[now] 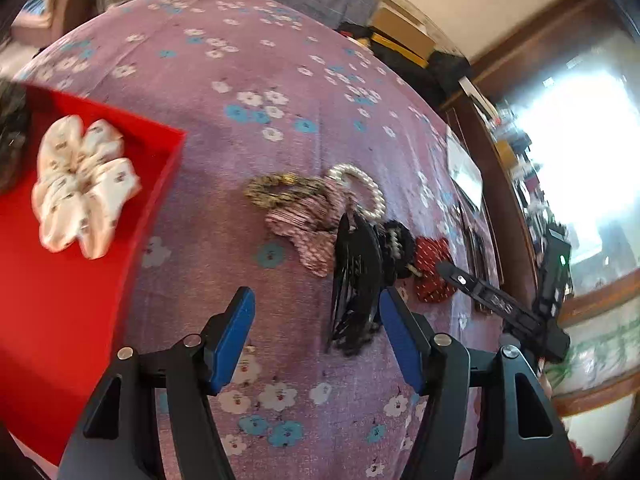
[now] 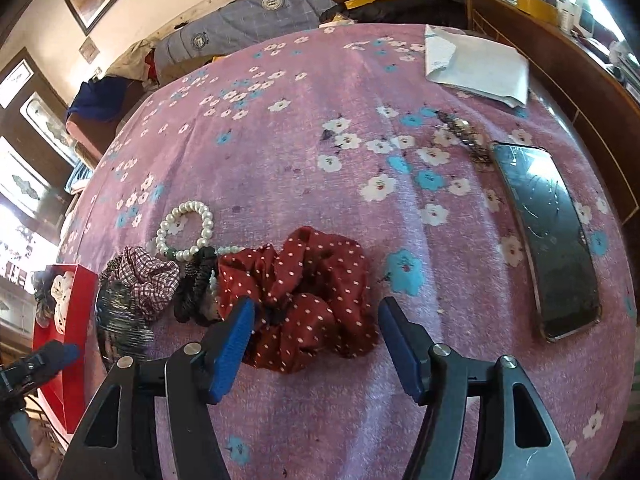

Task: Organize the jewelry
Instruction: 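Grasp black claw clip with left tool while right tool grasps red polka-dot scrunchie, then carry both held items to the red tray and open both tools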

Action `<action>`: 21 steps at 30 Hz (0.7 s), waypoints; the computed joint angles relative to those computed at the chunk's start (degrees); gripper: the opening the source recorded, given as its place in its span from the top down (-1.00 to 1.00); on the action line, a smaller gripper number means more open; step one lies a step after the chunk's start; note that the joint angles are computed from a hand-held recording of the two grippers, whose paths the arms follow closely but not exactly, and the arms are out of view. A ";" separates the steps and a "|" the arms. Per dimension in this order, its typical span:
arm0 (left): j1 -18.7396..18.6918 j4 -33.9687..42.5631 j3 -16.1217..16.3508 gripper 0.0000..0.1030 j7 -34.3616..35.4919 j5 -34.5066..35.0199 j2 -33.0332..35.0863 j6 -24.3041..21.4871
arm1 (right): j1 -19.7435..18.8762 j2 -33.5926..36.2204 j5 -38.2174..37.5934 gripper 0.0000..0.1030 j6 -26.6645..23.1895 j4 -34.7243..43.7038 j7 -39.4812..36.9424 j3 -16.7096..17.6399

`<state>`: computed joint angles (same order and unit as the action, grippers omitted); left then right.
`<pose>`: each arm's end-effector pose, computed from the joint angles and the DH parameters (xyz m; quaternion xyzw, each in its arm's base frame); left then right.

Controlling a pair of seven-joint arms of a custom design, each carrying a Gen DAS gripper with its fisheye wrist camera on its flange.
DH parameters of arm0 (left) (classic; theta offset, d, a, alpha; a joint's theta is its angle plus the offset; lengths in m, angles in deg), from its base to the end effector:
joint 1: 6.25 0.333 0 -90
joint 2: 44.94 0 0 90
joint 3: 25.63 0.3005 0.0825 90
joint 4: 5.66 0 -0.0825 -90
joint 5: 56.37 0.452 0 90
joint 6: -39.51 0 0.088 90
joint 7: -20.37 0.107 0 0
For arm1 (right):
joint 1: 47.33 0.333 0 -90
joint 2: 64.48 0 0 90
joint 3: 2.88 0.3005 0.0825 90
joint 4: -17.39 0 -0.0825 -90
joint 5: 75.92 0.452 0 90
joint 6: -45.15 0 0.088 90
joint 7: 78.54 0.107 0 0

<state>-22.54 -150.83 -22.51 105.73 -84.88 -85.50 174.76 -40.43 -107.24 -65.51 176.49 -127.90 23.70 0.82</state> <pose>0.4431 -0.1088 0.5348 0.7000 -0.6268 0.3400 0.0386 0.4362 0.0872 0.5403 -0.6416 0.7233 -0.0895 0.2389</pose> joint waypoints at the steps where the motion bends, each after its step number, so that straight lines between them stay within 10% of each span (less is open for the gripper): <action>1: -0.44 0.59 -0.51 -0.23 0.72 0.51 0.61 -0.01 | -0.03 0.33 -0.11 -0.33 0.21 0.10 0.16 0.20; 5: -1.72 2.92 -2.31 -0.23 2.49 2.29 3.48 -0.54 | -0.19 1.52 -0.60 -0.26 0.55 0.54 1.12 0.64; 7: -2.33 3.83 -3.23 -0.23 2.78 2.56 4.66 -0.42 | 0.04 1.99 -0.64 0.52 -0.22 0.98 0.78 0.26; 10: -3.15 5.00 -4.05 -0.23 2.94 2.31 6.05 0.27 | 0.04 1.49 -0.57 0.72 -0.53 0.92 0.27 -0.19; 20: -0.13 12.93 -11.53 -0.20 -8.03 14.78 16.03 -3.04 | -1.02 -10.89 0.35 0.72 -4.02 -3.99 1.50 -0.75; 21: -0.32 13.28 -11.40 0.07 -8.47 14.90 16.59 -3.44 | -1.03 -12.20 0.49 0.72 -4.55 -4.54 1.45 -0.74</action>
